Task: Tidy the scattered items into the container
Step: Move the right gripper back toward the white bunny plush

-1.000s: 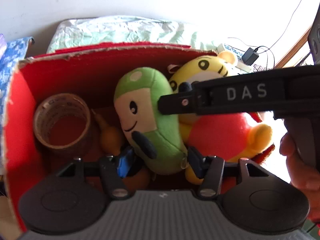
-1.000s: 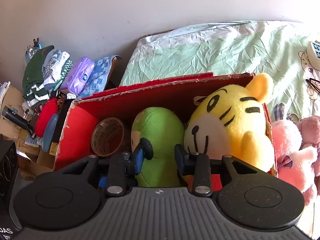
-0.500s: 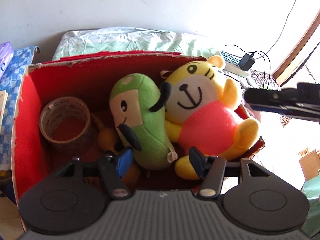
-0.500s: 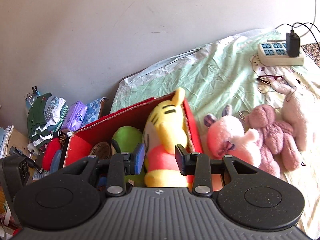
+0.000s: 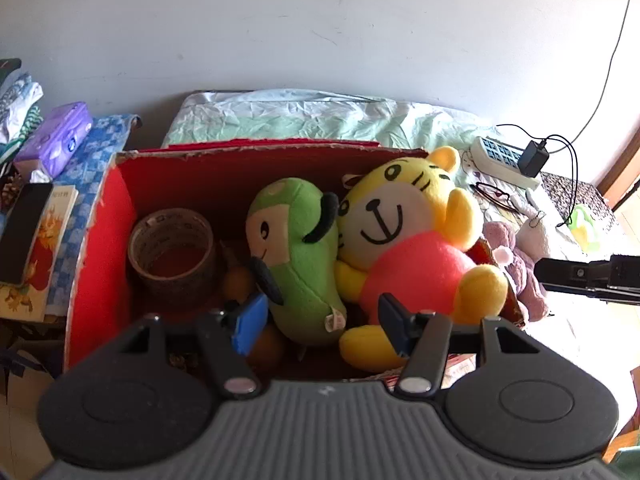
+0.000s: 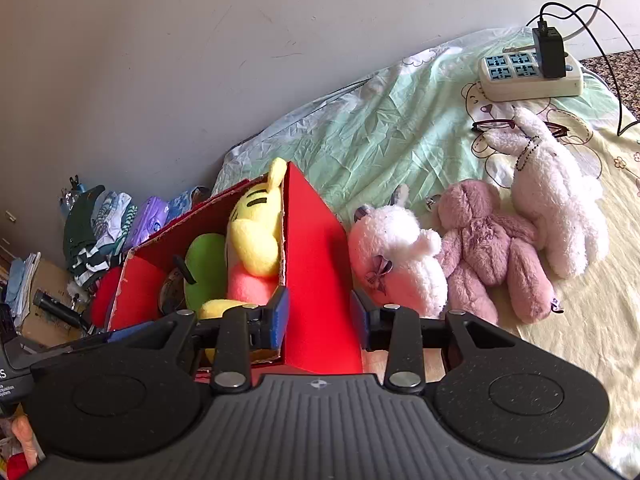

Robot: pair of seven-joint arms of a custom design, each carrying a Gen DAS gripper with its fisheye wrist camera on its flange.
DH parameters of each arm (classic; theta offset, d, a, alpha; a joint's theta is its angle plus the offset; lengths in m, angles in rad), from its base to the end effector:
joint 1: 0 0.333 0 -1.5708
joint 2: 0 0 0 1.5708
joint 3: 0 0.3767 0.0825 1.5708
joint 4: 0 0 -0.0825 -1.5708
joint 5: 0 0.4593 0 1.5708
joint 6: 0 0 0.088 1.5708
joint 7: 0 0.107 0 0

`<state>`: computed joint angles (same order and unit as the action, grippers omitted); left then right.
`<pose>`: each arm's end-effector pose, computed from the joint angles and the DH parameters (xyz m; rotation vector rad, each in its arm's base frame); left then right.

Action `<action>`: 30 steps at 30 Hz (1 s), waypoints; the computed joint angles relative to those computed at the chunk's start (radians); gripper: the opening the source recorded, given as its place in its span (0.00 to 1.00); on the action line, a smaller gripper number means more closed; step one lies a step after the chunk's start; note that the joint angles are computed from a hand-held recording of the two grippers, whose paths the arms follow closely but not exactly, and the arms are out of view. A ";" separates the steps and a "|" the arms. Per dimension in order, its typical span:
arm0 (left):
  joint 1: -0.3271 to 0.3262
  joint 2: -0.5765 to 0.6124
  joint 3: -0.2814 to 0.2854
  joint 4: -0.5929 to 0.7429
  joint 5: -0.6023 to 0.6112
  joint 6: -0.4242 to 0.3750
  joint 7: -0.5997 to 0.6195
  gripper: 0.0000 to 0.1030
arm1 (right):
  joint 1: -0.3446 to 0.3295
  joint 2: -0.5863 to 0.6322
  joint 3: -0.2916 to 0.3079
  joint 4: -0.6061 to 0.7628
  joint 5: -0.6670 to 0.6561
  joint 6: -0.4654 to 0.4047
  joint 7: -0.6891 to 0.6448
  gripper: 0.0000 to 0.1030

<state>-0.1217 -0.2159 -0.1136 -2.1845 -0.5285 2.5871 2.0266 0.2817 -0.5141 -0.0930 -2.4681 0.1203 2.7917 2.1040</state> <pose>0.5733 -0.1324 0.5776 -1.5953 2.2369 -0.9693 0.4760 0.0788 0.5984 -1.2325 1.9590 -0.2714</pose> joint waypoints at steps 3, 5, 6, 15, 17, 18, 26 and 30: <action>0.017 -0.010 -0.035 -0.013 0.073 0.030 -0.117 0.58 | 0.063 -0.005 -0.069 -0.003 0.047 0.000 -0.104 0.36; 0.025 -0.017 -0.057 -0.020 0.137 0.042 -0.202 0.55 | 0.091 -0.007 -0.103 -0.001 0.079 -0.005 -0.175 0.36; 0.024 -0.023 -0.062 -0.024 0.157 0.046 -0.233 0.54 | 0.098 -0.008 -0.114 -0.001 0.094 -0.008 -0.204 0.36; -0.096 -0.106 -0.074 -0.087 0.137 0.128 -0.238 0.58 | -0.068 -0.052 -0.085 -0.049 0.022 -0.049 -0.293 0.36; -0.143 -0.102 -0.068 -0.083 0.092 0.115 -0.207 0.64 | -0.096 -0.070 -0.101 -0.066 0.014 -0.062 -0.299 0.36; -0.163 -0.096 -0.065 -0.078 0.067 0.103 -0.193 0.67 | -0.108 -0.079 -0.109 -0.073 0.014 -0.068 -0.301 0.36; -0.248 0.017 -0.114 -0.019 -0.033 0.078 -0.128 0.67 | -0.194 -0.097 -0.148 -0.118 0.020 -0.106 -0.289 0.36; -0.257 0.097 -0.149 0.023 -0.020 0.096 -0.158 0.69 | -0.179 -0.065 -0.187 -0.104 0.067 -0.108 -0.335 0.38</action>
<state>-0.3785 -0.1191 -0.2622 -2.1616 -0.5481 2.6835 1.8689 0.1032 -0.5793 -0.2803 -2.5717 0.1875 2.6839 1.7693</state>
